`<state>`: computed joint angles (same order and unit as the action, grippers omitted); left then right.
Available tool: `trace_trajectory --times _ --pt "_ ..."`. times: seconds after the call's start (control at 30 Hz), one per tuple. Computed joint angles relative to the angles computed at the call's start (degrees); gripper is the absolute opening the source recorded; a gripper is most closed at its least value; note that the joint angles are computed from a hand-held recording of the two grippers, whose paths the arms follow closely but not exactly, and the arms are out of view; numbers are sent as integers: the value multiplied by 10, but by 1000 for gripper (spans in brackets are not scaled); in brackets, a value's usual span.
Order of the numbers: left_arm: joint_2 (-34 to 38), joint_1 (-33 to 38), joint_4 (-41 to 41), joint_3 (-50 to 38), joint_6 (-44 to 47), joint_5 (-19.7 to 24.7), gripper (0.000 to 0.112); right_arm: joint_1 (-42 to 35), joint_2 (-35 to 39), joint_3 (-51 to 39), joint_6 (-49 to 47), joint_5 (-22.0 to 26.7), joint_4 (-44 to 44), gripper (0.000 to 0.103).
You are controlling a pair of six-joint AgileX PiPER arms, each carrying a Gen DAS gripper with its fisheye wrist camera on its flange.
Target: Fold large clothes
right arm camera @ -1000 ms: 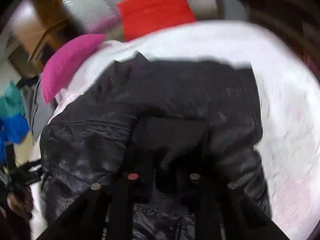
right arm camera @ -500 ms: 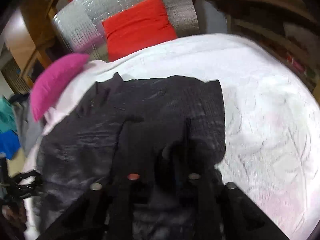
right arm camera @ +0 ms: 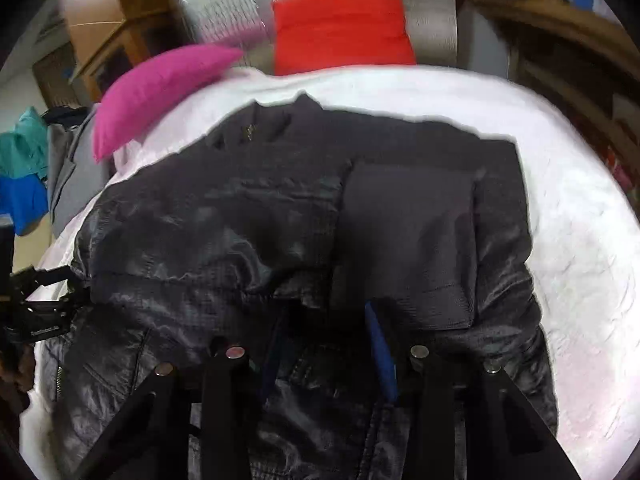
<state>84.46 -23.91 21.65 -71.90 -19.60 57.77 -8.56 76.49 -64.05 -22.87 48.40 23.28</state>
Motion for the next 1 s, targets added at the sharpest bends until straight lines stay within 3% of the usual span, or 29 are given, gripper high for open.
trace_trajectory --times 0.1,0.13,0.27,0.4,0.47,0.53,0.6,0.7,0.77,0.9,1.0 --pt "-35 19 -21 7 29 -11 75 -73 -19 -5 -61 22 90 45" --pt "-43 27 -25 4 35 -14 75 -94 -20 -11 -65 24 104 50" --pt "-18 64 -60 -50 37 -11 75 -163 22 -69 -64 48 148 54" --pt "65 86 -63 -126 28 2 75 -123 102 -155 -7 41 125 54" --pt "75 87 -60 -120 13 -1 75 -119 141 -185 10 59 123 54" --pt "109 87 -58 -134 10 2 75 -95 197 -225 65 78 69 54" --pt "132 84 -65 -136 10 9 76 -92 218 -223 71 67 60 54" --pt "114 83 -54 -107 8 -10 77 -115 194 -210 51 82 88 54" --pt "92 82 -56 -93 10 -14 77 -124 153 -171 22 66 108 54" --pt "-20 67 -50 5 13 -69 77 -152 67 -97 -94 93 167 54" --pt "-51 28 -25 58 8 -58 77 -107 54 -46 -75 59 99 60"
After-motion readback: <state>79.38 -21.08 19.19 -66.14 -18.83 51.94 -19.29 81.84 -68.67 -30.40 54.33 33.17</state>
